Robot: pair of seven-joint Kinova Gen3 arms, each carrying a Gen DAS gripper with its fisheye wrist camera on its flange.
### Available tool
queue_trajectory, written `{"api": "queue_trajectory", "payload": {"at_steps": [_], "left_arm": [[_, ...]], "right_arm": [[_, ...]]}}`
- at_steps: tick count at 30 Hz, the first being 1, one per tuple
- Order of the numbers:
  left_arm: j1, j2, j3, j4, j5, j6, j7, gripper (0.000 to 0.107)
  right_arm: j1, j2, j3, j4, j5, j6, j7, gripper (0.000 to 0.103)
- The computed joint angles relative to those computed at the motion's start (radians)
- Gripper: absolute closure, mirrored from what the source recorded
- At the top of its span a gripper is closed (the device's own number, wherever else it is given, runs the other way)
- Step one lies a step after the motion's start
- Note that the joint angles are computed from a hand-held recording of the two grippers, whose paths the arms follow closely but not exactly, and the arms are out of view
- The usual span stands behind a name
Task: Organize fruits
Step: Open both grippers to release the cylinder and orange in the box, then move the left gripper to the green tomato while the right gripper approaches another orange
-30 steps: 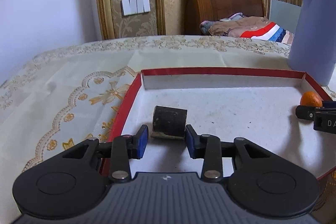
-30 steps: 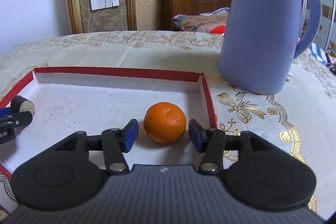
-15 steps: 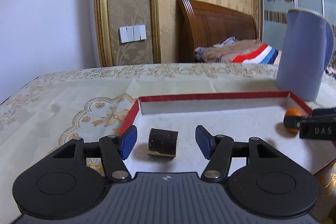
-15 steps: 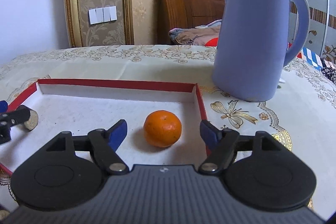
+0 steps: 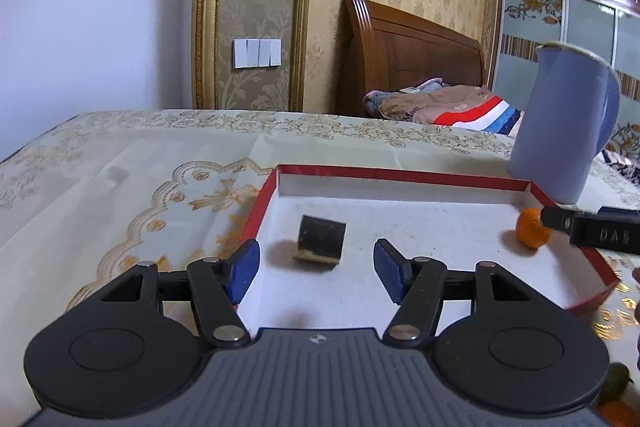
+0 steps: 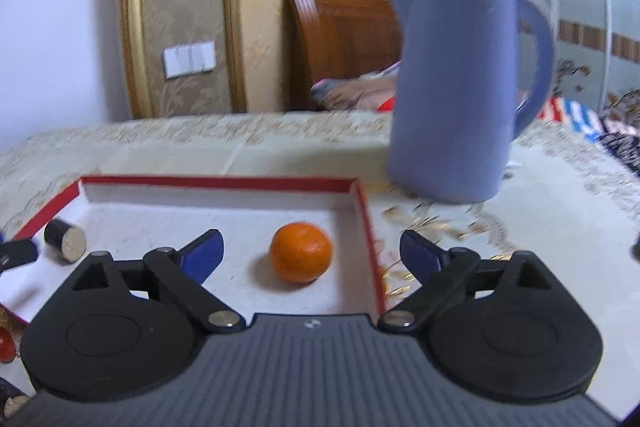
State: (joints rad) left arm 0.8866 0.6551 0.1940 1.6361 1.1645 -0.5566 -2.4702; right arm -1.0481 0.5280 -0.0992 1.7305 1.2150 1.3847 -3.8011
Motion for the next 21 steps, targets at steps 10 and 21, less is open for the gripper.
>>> {"api": "queue_trajectory", "payload": {"at_steps": [10, 21], "left_arm": [[0.047, -0.065, -0.007, 0.173, -0.099, -0.099, 0.106, 0.034], [0.026, -0.086, 0.004, 0.174, 0.066, 0.0, -0.075, 0.034]], "right_arm": [[-0.049, -0.056, -0.061, 0.083, -0.024, -0.006, -0.105, 0.009], [-0.13, -0.06, -0.106, 0.149, -0.028, 0.069, -0.254, 0.008]]}}
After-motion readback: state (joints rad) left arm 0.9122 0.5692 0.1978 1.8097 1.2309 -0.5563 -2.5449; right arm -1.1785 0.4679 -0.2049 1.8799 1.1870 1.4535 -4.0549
